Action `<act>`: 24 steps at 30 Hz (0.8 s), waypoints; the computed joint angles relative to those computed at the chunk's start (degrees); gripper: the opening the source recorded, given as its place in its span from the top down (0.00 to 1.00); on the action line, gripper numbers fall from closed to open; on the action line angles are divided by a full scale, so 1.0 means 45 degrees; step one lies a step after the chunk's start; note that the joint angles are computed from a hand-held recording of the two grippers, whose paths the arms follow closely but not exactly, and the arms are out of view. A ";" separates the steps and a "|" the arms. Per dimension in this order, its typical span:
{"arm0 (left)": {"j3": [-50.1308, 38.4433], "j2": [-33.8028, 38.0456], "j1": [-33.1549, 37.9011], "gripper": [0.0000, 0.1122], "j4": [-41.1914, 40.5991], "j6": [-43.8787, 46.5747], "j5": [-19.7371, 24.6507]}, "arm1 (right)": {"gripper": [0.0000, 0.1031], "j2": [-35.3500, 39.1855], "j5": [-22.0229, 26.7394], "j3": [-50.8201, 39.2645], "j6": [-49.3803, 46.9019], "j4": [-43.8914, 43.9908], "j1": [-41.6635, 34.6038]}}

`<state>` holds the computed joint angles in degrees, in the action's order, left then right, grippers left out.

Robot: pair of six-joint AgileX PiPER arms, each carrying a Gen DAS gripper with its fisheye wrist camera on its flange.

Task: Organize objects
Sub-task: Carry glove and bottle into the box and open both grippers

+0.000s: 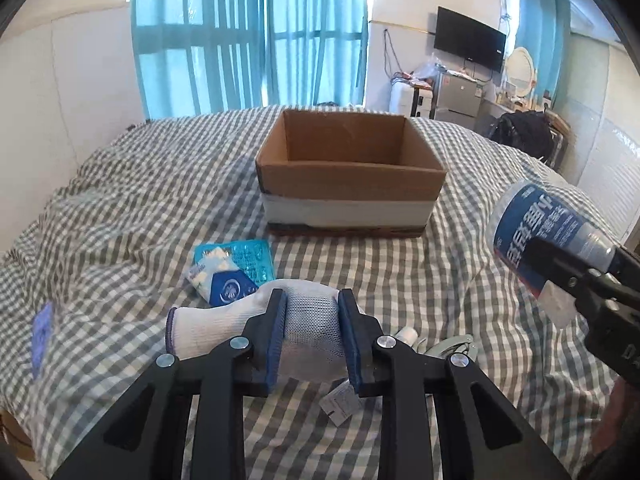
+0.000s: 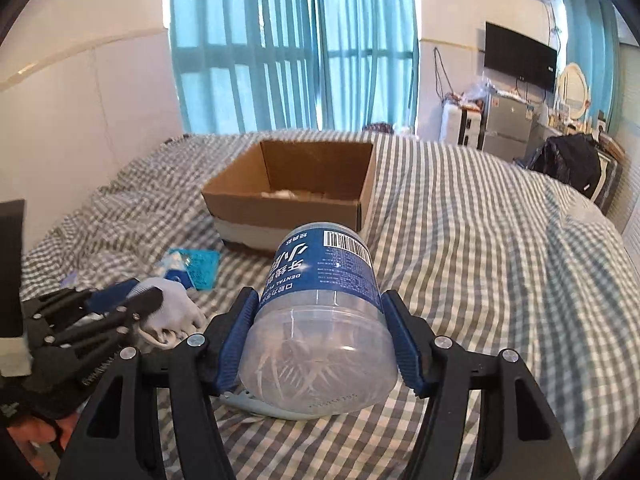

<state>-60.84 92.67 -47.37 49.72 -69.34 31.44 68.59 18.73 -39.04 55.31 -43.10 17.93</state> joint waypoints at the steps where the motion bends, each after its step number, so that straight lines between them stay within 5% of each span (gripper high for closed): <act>1: -0.0159 -0.0057 -0.0057 0.76 -0.0076 0.0149 0.0114 | 0.39 -0.0265 0.0062 -0.0007 -0.0187 0.0197 0.0055; 5: -0.0722 -0.0154 -0.0088 0.76 -0.0116 0.0605 0.0316 | 0.39 -0.0608 0.0821 -0.0543 -0.1351 0.0837 0.0278; 14: -0.2564 0.0050 0.0980 0.76 -0.1097 0.3038 -0.1453 | 0.39 -0.0005 0.0970 -0.2426 -0.3172 0.1607 -0.0117; 18: -0.4410 0.1155 0.1464 0.76 -0.1266 0.3957 -0.1413 | 0.39 0.1041 0.0471 -0.3790 -0.5097 0.3008 -0.1065; 24: -0.7954 0.3569 0.2565 0.76 -0.4106 0.6892 -0.0987 | 0.39 0.3216 -0.0095 -0.6177 -0.8284 0.5762 -0.2295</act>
